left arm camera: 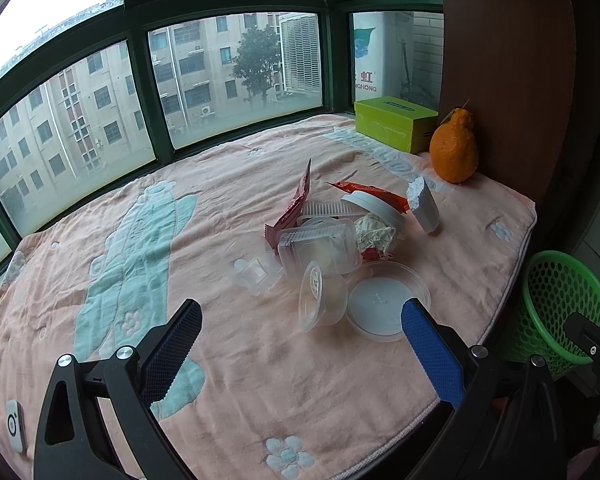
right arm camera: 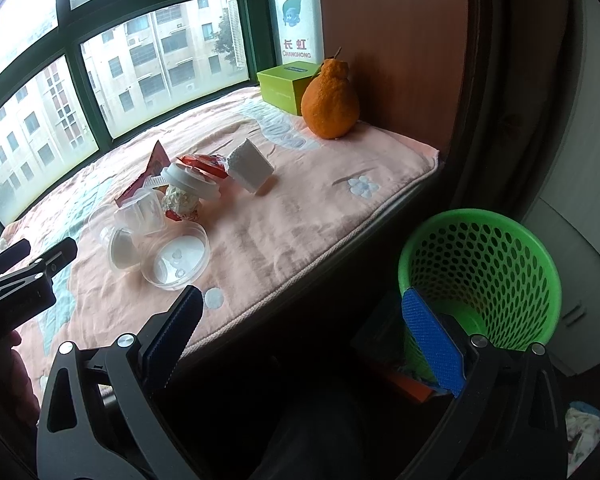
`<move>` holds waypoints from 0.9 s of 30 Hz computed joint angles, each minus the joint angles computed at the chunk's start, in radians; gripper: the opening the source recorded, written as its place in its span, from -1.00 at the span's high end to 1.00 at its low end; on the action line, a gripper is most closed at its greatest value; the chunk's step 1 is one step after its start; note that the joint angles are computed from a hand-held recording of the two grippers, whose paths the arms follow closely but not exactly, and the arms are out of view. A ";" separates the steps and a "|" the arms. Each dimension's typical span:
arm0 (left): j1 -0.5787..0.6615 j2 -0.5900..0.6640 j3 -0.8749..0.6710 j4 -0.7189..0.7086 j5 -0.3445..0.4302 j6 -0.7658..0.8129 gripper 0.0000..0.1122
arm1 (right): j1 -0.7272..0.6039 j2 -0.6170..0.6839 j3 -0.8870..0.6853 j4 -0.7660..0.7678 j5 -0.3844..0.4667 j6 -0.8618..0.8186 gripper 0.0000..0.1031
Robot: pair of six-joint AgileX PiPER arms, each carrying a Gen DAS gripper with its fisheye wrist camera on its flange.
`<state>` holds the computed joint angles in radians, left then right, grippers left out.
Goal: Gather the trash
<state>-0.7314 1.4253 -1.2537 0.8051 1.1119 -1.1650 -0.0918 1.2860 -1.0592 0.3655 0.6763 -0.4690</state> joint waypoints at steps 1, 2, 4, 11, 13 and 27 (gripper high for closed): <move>0.002 -0.001 0.000 -0.002 -0.002 0.001 -0.72 | -0.001 0.001 0.001 0.002 0.000 -0.002 -0.91; 0.005 -0.002 0.002 -0.004 -0.004 0.002 -0.72 | -0.002 0.002 0.002 0.007 0.000 -0.006 -0.91; 0.008 -0.001 0.002 -0.006 -0.006 0.003 -0.72 | -0.001 0.001 0.006 0.008 -0.004 -0.010 -0.91; 0.011 -0.002 0.001 -0.004 -0.008 0.006 -0.72 | 0.002 0.005 0.002 0.008 -0.008 -0.007 -0.91; 0.014 0.002 -0.005 -0.005 -0.007 0.013 -0.72 | 0.003 0.006 0.002 0.008 -0.010 -0.008 -0.91; 0.025 0.019 -0.033 -0.011 -0.006 0.035 -0.72 | 0.003 0.017 -0.013 0.009 -0.009 -0.006 -0.91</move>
